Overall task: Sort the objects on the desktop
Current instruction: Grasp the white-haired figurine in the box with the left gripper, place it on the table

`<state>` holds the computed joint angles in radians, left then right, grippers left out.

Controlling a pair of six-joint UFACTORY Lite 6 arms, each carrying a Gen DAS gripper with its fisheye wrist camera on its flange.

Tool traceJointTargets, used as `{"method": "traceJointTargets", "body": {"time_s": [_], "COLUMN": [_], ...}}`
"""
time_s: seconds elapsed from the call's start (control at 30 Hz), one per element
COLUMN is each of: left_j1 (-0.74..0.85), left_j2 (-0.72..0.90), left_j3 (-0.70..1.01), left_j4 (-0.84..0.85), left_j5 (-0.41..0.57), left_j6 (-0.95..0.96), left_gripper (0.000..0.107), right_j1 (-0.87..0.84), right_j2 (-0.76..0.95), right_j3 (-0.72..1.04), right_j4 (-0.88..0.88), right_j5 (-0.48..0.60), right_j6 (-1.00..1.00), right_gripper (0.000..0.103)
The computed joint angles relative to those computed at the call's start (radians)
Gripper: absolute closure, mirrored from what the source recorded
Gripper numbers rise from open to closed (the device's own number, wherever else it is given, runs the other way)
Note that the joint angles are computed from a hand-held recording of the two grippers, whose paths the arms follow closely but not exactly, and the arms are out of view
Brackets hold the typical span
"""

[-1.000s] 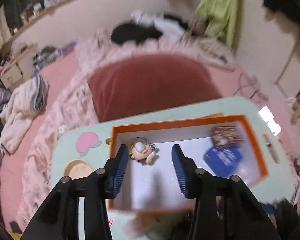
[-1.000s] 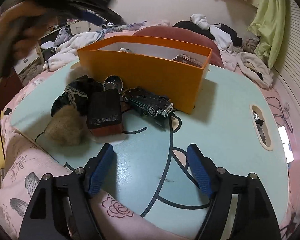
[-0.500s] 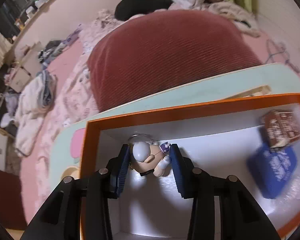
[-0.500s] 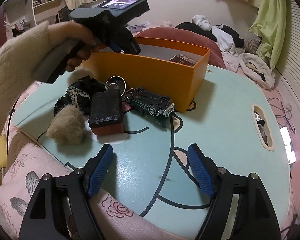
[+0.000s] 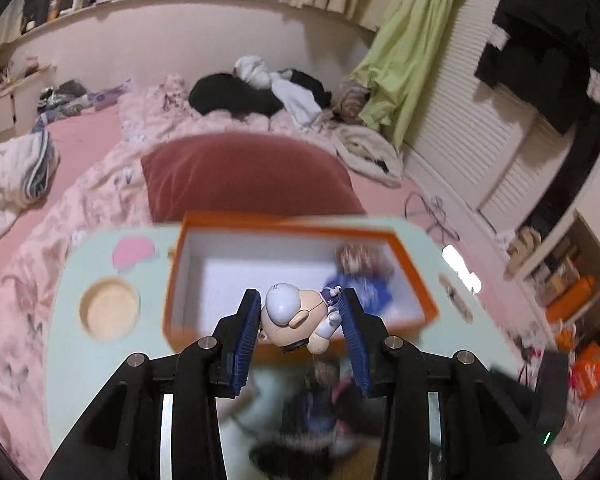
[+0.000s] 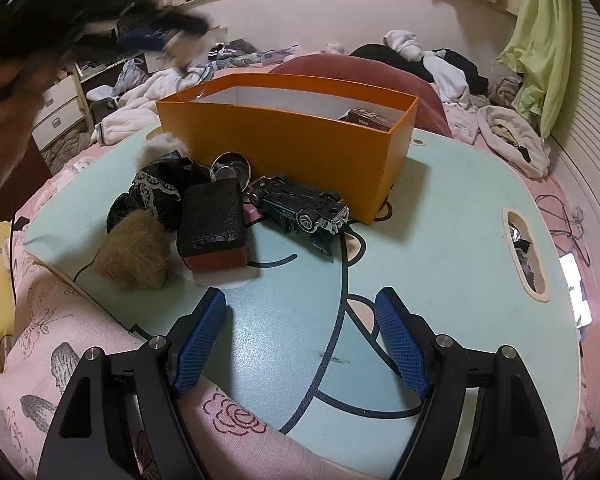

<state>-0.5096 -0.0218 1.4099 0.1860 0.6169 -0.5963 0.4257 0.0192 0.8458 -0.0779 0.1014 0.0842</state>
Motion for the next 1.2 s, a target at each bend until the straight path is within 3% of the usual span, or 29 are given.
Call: {"method": "traceJointTargets", "body": {"time_s": [0.17, 0.23, 0.37, 0.4, 0.47, 0.53, 0.67, 0.7, 0.8, 0.83, 0.9, 1.13, 1.2], "left_j1": [-0.026, -0.037, -0.104, -0.127, -0.191, -0.252, -0.23, -0.254, -0.403, -0.43, -0.4, -0.414, -0.426], "left_j2": [-0.02, -0.051, -0.257, -0.302, -0.357, -0.416, -0.574, -0.555, -0.356, -0.324, -0.281, -0.261, -0.283], "left_j3": [-0.182, -0.236, -0.42, -0.459, -0.511, -0.598, -0.802, -0.812, -0.707, -0.692, -0.655, -0.66, -0.684], "left_j4": [0.041, 0.118, 0.411, 0.482, 0.58, 0.626, 0.481, 0.524, 0.765, 0.799, 0.753, 0.831, 0.853], "left_j5": [-0.112, -0.154, -0.234, -0.213, -0.102, -0.009, -0.172, -0.158, 0.058, 0.078, 0.024, 0.048, 0.058], "left_j6": [-0.078, -0.179, -0.521, -0.589, -0.682, -0.738, -0.627, -0.677, -0.807, -0.846, -0.835, -0.945, -0.975], "left_gripper": [0.068, 0.061, 0.033, 0.021, 0.01, 0.01, 0.01, 0.01, 0.004, 0.004, 0.004, 0.004, 0.004], "right_j1": [-0.016, -0.038, -0.04, -0.04, -0.041, -0.042, -0.044, -0.044, -0.04, -0.038, -0.047, -0.068, -0.067], "right_j2": [-0.168, -0.264, -0.259, -0.261, -0.261, -0.262, -0.259, -0.262, -0.268, -0.321, -0.337, -0.361, -0.39], "right_j3": [-0.106, -0.158, -0.155, -0.154, -0.154, -0.154, -0.152, -0.152, -0.159, -0.188, -0.197, -0.207, -0.221], "right_j4": [0.062, 0.138, 0.142, 0.142, 0.145, 0.148, 0.154, 0.151, 0.124, 0.095, 0.119, 0.17, 0.068], "right_j5": [0.061, 0.103, 0.102, 0.105, 0.106, 0.107, 0.107, 0.109, 0.103, 0.14, 0.141, 0.146, 0.133], "right_j6": [-0.08, -0.169, -0.176, -0.176, -0.18, -0.183, -0.191, -0.189, -0.159, -0.134, -0.163, -0.209, -0.093], "right_gripper": [0.026, 0.026, 0.026, 0.026, 0.026, 0.026, 0.026, 0.026, 0.025, 0.025, 0.024, 0.024, 0.024]}}
